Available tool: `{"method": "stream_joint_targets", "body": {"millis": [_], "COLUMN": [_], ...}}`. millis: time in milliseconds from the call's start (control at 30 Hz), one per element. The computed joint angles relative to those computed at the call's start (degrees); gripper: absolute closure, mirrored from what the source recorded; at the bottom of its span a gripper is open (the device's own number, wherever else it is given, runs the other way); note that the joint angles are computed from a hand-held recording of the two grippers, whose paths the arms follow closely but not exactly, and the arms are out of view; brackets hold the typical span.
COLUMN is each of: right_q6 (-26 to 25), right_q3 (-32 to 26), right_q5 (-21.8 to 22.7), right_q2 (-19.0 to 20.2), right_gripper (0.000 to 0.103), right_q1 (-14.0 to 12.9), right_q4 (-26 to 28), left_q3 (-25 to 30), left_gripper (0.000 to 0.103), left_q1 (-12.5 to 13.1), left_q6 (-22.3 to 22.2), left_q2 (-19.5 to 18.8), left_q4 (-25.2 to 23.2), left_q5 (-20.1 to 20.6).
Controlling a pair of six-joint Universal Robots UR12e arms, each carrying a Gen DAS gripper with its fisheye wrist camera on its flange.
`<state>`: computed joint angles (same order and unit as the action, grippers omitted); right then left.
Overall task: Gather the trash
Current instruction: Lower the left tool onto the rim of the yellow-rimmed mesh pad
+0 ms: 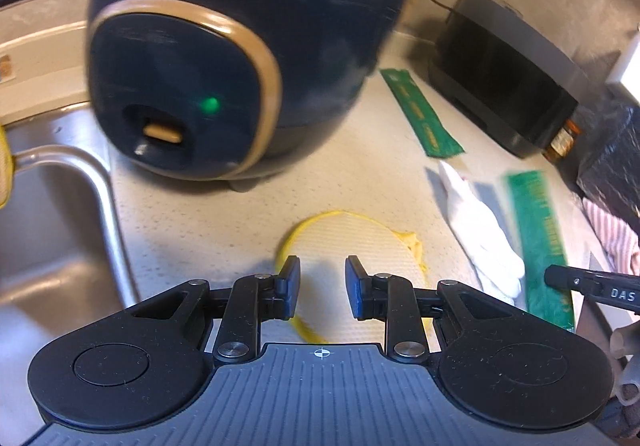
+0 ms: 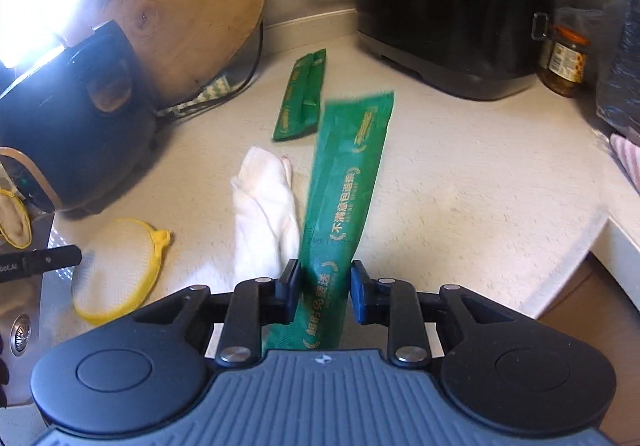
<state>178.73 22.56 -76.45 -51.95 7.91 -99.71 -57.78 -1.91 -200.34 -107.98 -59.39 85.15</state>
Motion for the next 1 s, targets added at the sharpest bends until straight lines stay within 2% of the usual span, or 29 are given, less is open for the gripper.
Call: {"method": "stream_joint_targets", "body": {"millis": [67, 167, 233, 300, 400, 467, 567, 700, 767, 833, 933, 1000], "right_q6": [0.1, -0.7, -2.1, -3.6, -5.5, -5.4, -4.5, -6.7, -9.4, -11.4, -12.4, -12.5], "right_q3": [0.4, 1.9, 3.1, 4.6, 7.8, 9.6, 9.9, 7.6, 6.8, 3.9, -0.6, -1.3], "right_q5": [3.2, 5.0, 4.0, 0.7, -4.4, -4.4, -0.8, 4.4, 5.5, 6.9, 8.0, 7.8], "right_q2": [-0.4, -1.4, -1.9, -2.5, -4.0, -5.0, -5.2, -3.5, -2.7, -0.9, 1.7, 2.3], "right_gripper": [0.078, 0.078, 0.078, 0.078, 0.073, 0.067, 0.063, 0.063, 0.064, 0.066, 0.071, 0.071], "right_q1": [-0.4, -0.2, 0.3, 1.1, 2.0, 1.9, 1.5, 2.2, 3.2, 4.1, 4.9, 5.2], "right_q4": [0.7, 0.2, -0.8, -2.4, -6.4, -9.1, -11.1, -9.1, -8.6, -5.6, -0.6, 0.4], "left_q3": [0.5, 1.0, 1.0, 0.5, 0.0, 0.0, -0.3, -0.7, -0.7, -0.9, -1.2, -1.6], "left_gripper": [0.075, 0.075, 0.075, 0.075, 0.075, 0.075, 0.075, 0.075, 0.075, 0.074, 0.074, 0.075], "left_q1": [-0.3, -0.7, -0.8, -0.9, -0.8, -0.7, 0.0, 1.5, 1.9, 2.4, 3.2, 3.4], "left_q6": [1.1, 3.0, 3.8, 4.2, 3.1, 1.7, -0.1, -2.7, -3.7, -4.8, -6.6, -7.2], "left_q2": [-0.3, -0.7, -0.6, -0.1, 0.2, 0.2, 0.3, 0.4, 0.3, 0.3, 0.2, 0.3], "left_q4": [-0.7, -1.3, -1.3, -0.6, 0.3, 0.2, -0.4, -1.5, -2.1, -2.0, -1.4, -0.8], "left_q5": [-0.6, -1.7, -2.5, -2.2, 0.3, 2.2, 2.6, -2.1, -3.2, -4.9, -7.5, -8.1]}}
